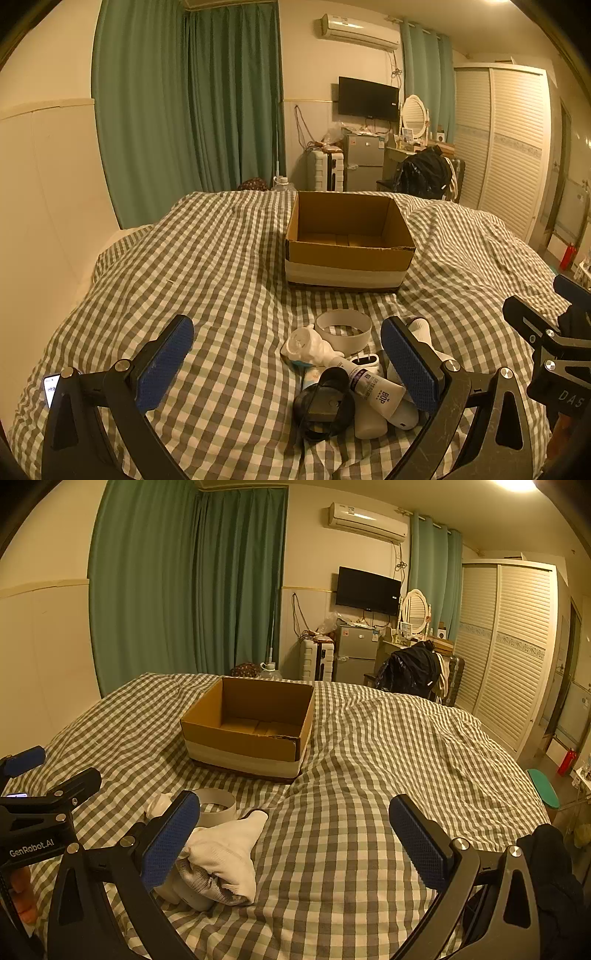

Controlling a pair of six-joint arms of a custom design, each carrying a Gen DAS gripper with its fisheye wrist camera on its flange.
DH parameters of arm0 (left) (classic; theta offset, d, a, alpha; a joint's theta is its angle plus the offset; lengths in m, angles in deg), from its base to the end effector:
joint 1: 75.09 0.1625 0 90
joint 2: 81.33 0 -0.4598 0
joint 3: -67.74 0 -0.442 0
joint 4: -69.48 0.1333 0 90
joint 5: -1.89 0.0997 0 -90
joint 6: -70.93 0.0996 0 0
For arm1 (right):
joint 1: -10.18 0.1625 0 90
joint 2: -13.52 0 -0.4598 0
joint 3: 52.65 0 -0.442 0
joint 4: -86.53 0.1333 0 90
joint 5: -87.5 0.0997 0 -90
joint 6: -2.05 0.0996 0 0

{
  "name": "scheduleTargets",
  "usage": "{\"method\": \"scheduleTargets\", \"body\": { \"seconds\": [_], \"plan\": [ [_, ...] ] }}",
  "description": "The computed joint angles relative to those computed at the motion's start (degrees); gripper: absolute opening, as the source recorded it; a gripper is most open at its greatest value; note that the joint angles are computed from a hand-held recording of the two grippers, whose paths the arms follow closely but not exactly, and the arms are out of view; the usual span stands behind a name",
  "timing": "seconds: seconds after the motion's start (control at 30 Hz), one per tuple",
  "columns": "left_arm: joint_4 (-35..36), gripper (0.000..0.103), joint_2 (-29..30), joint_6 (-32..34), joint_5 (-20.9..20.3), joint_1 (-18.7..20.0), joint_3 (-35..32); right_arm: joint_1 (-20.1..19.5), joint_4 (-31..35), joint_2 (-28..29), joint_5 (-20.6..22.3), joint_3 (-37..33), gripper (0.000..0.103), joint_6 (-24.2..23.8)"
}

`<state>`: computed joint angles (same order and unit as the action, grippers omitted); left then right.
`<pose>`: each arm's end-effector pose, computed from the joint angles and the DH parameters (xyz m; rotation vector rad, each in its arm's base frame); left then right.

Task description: Organize objects

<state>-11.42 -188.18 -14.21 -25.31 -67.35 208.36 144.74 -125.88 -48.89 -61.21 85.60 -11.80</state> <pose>-0.2438 -0.2571 0.2557 0.4385 2.0567 -1.1526 0.3341 -0.2706 0.1783 0.5757 -2.0621 1.1734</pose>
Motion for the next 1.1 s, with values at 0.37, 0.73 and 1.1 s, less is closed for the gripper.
{"method": "scheduleTargets", "body": {
  "seconds": [0.37,0.73,1.1],
  "plan": [
    [0.6,0.103,-0.1,0.4,0.2,0.2,-0.2,0.0,-0.6,0.7,0.1,-0.2,0.103,-0.3],
    [0.6,0.103,-0.3,0.5,0.3,0.5,0.0,-0.2,-0.9,1.2,0.5,-0.2,0.103,-0.3],
    [1.1,0.103,0.0,0.2,0.1,1.0,-0.2,-0.4,-0.1,0.7,1.3,0.0,0.103,-0.1]
  ]
}}
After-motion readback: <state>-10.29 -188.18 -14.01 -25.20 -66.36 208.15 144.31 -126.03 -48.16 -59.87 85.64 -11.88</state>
